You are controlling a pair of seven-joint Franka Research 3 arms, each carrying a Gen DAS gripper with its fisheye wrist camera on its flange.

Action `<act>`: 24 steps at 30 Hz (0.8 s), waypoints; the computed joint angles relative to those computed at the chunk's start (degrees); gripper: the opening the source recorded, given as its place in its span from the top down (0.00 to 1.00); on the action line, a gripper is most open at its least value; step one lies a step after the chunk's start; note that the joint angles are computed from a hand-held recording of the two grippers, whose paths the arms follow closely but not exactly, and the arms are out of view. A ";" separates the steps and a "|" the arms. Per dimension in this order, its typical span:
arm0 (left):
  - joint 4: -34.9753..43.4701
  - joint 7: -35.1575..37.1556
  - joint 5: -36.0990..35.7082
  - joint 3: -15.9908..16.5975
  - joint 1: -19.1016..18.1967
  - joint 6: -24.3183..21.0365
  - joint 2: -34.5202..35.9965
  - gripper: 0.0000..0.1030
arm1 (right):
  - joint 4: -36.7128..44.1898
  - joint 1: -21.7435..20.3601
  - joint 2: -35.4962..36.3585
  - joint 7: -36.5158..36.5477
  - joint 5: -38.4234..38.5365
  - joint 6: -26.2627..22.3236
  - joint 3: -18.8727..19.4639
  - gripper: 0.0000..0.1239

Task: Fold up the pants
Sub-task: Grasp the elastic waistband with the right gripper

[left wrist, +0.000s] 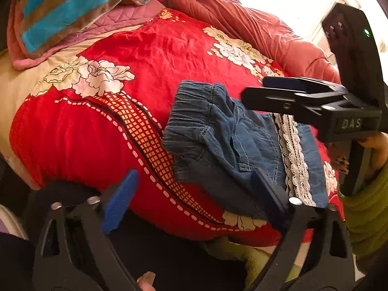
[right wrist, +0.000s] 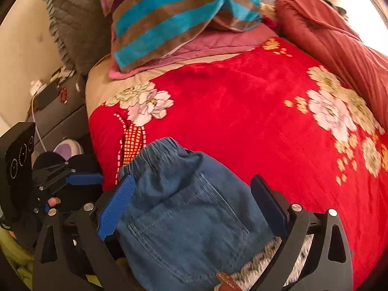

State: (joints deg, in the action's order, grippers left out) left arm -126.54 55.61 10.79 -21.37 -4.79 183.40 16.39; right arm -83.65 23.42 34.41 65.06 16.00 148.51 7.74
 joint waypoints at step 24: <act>1.83 1.89 2.82 -18.35 18.98 2.52 9.21 0.53 | 23.18 0.12 16.00 -6.60 2.95 -19.30 1.74 0.45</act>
